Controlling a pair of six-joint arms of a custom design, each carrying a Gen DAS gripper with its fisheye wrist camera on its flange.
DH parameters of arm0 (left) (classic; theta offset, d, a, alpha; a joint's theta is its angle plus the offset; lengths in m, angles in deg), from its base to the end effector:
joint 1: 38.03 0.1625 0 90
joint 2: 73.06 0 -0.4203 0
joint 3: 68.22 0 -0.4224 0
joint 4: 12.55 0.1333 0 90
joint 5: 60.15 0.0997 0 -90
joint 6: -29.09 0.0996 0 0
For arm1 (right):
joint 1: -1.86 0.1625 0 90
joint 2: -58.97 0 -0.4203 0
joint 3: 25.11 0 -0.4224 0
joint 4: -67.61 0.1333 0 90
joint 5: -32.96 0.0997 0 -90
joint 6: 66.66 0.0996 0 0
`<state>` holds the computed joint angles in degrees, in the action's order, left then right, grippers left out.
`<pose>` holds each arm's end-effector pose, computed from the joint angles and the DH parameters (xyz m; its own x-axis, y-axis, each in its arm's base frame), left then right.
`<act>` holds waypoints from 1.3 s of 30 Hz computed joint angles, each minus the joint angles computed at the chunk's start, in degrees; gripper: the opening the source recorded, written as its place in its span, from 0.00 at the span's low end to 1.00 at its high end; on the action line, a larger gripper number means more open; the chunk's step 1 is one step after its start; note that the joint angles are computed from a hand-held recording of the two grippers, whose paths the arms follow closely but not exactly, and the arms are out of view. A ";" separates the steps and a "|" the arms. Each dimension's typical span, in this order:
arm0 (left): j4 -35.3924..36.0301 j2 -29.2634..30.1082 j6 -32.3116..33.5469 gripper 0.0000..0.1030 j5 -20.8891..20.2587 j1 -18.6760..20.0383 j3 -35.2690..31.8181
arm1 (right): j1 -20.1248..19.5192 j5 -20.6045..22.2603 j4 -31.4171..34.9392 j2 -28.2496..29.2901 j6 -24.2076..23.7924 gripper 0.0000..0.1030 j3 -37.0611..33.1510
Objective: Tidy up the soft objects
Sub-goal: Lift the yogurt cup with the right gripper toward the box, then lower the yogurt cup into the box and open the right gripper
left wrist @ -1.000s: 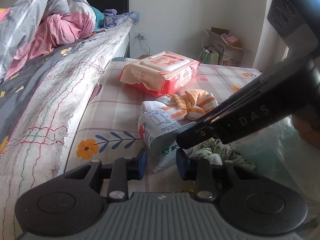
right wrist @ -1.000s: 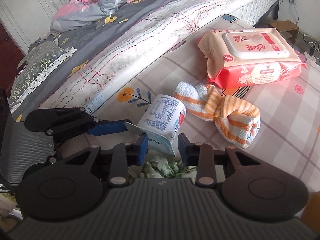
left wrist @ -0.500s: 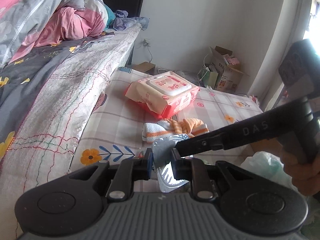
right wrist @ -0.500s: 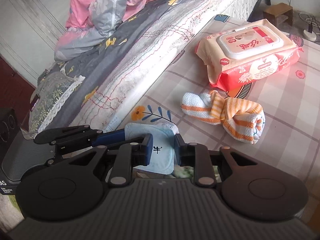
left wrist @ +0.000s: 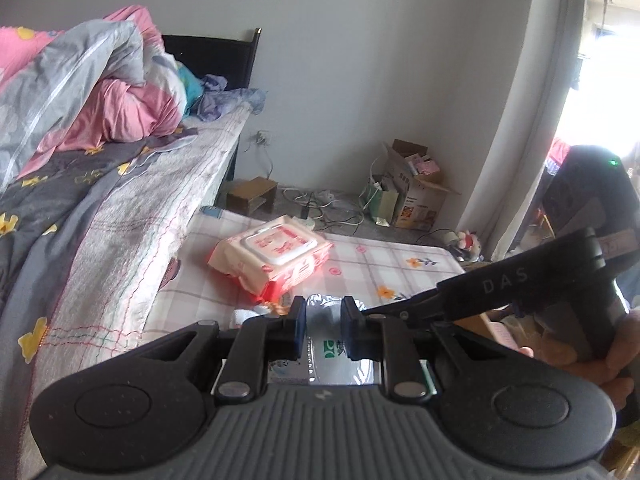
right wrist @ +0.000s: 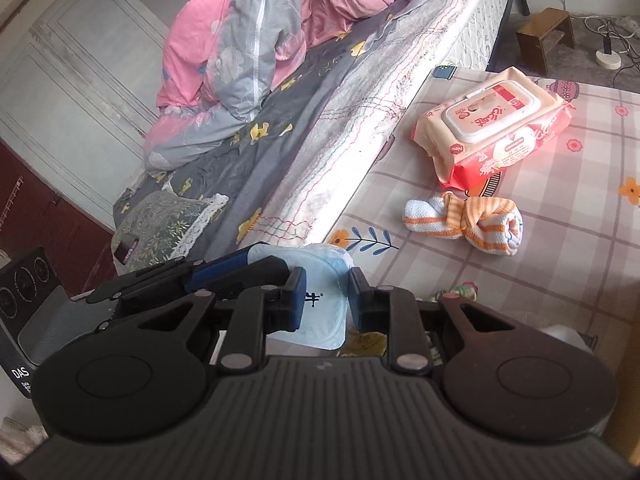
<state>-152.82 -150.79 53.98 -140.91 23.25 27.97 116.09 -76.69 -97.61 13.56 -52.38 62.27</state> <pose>-0.1701 -0.6212 0.4085 -0.6502 0.6766 -0.3456 0.7519 0.5077 -0.4207 0.3963 -0.6374 0.1556 -0.9903 -0.0235 0.1373 -0.1021 0.7929 -0.6007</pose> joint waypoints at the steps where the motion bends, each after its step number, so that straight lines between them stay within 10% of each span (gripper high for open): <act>1: 0.04 -0.91 -0.61 0.19 -0.66 -0.85 0.94 | 0.64 -0.39 -0.82 -1.70 1.60 0.21 2.07; 20: 10.52 -8.31 -3.30 0.18 -10.14 -15.00 17.70 | 15.84 -26.15 -8.50 -32.30 34.24 0.21 42.44; 26: 14.85 -7.28 -5.00 0.18 -6.45 -16.16 20.51 | 13.37 -22.40 -6.91 -37.26 42.09 0.21 50.51; 39: 18.03 -4.65 -8.22 0.21 -2.46 -16.47 19.99 | -2.82 -4.16 -7.93 -39.03 35.90 0.24 54.67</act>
<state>-134.79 -155.45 45.75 -143.38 6.78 47.96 113.27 -80.85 -105.54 -25.48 -16.47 116.94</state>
